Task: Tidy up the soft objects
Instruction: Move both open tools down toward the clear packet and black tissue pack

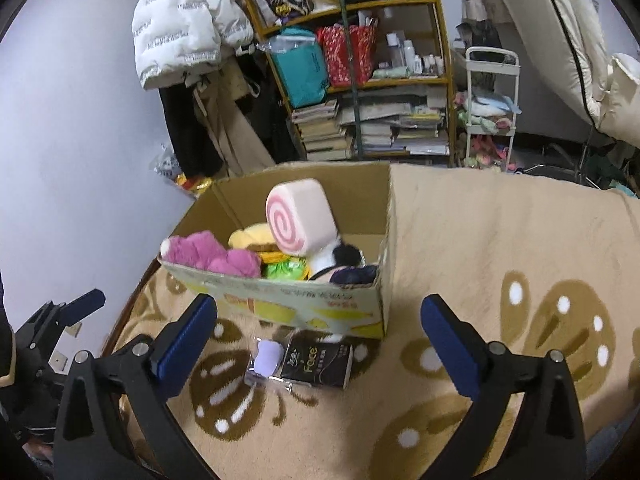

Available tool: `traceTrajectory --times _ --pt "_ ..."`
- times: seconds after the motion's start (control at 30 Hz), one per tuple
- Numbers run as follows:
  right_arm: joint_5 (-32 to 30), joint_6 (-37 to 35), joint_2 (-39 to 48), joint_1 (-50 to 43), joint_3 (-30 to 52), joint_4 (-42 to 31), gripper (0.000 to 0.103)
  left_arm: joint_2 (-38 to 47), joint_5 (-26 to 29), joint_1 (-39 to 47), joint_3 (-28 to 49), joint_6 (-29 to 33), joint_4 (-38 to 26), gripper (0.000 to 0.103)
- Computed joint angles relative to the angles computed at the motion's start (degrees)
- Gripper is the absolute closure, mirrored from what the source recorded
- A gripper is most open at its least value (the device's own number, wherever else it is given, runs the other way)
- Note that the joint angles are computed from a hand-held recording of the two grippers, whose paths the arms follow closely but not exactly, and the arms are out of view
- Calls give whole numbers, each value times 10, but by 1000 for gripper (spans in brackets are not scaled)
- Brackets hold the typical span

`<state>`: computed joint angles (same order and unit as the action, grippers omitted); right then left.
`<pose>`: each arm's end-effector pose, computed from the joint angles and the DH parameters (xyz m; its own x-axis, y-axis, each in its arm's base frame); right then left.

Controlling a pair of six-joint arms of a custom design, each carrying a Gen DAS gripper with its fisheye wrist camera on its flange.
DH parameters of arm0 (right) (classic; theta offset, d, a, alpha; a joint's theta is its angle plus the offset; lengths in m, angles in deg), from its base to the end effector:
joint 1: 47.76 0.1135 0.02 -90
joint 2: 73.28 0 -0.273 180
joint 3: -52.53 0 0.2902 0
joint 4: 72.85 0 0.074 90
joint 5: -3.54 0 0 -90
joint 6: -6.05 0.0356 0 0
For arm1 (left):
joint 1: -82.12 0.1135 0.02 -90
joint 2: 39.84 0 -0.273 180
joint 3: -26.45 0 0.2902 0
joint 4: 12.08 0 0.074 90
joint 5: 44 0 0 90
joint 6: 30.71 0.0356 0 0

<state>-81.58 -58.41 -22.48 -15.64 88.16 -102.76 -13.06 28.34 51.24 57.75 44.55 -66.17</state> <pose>0.1751 0.1063 0.1716 -0.7476 0.0379 -0.6631 -0.1735 0.9525 0.2501 0.1219 -0.0603 0.1772 -0.7133 0.1441 -0.6859 0.1434 0.9879 0.0583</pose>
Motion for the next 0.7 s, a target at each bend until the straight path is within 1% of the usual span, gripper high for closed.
traceTrajectory --times 0.13,0.33,0.53,0.7 --pt "4 -4 47 14 6 19 0 49 40 32 -14 18 53 7" --pt "-1 -13 104 14 18 29 0 115 50 37 -34 34 128 8" --pt "-25 -11 142 -5 22 42 0 166 59 51 -37 45 169 8" --pt "-29 -10 162 -8 26 49 0 188 90 80 -39 59 190 8"
